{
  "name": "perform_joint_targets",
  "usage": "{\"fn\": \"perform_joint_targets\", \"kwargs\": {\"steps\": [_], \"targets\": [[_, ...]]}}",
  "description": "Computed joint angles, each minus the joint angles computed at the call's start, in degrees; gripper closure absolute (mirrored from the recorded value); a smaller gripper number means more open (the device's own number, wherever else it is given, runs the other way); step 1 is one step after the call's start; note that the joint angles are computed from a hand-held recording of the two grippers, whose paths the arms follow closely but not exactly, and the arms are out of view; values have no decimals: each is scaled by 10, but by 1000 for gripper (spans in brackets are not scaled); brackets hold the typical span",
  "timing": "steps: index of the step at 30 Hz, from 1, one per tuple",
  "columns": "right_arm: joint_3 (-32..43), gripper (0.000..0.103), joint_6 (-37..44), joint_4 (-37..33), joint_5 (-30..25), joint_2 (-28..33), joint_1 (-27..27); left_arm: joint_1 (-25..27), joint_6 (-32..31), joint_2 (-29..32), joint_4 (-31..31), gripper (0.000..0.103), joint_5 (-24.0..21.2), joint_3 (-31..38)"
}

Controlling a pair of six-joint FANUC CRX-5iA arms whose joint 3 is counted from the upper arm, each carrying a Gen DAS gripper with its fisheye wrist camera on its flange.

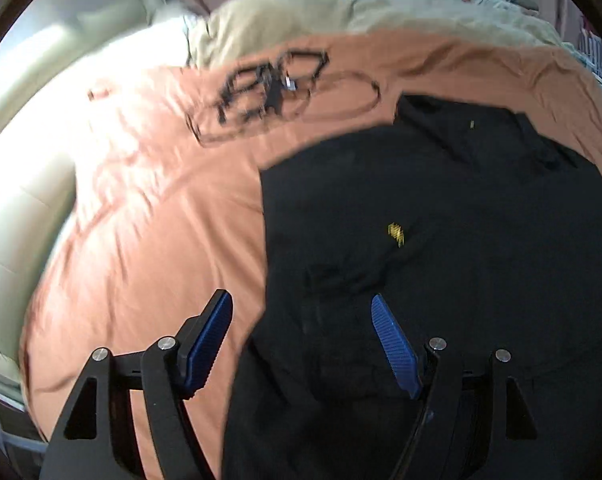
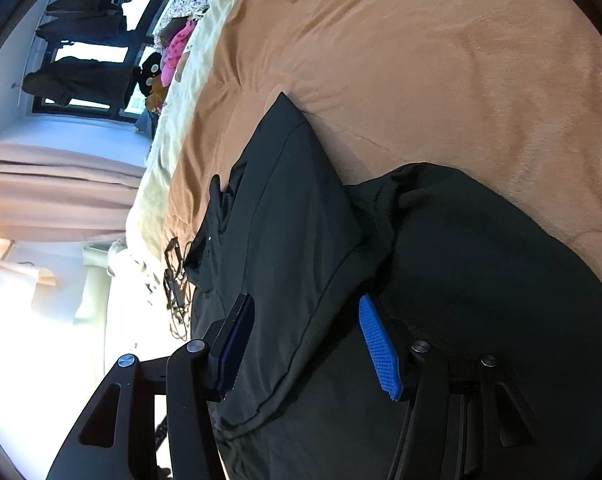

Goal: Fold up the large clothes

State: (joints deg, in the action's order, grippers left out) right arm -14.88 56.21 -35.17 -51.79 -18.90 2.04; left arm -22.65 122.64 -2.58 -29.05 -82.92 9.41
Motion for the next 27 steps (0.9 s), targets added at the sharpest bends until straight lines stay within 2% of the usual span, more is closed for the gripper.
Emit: {"fn": "perform_joint_targets", "kwargs": {"steps": [5, 7, 8, 9, 10, 11, 12, 13, 17, 19, 22, 27], "targets": [[0, 65, 15, 1, 0, 8, -3, 33, -3, 24, 57, 30, 18, -46], [-1, 73, 22, 11, 8, 16, 7, 52, -7, 16, 86, 37, 49, -74], [-3, 85, 25, 11, 14, 20, 10, 58, -9, 10, 97, 55, 63, -83], [-4, 93, 32, 1, 17, 24, 7, 65, -14, 6, 110, 72, 77, -92], [-5, 94, 41, -17, 21, 28, 1, 64, -15, 10, 108, 76, 74, -88], [-5, 95, 47, -30, 25, 31, -2, 52, -13, 18, 87, 89, 65, -75], [-4, 95, 51, -36, 28, 34, -1, 42, -9, 25, 70, 95, 53, -66], [-1, 95, 49, -29, 30, 38, 7, 29, -7, 34, 45, 98, 39, -52], [11, 95, 0, 41, 24, 55, 47, 31, 3, 46, 24, 98, 31, -44], [13, 95, -10, 45, 24, 58, 48, 40, 5, 50, 9, 98, 32, -48], [19, 91, -6, 29, 12, 62, 37, 55, 7, 34, 27, 98, 50, -61], [29, 55, -9, 31, -9, 49, 35, 69, 17, -29, 54, 98, 75, -87]]}}
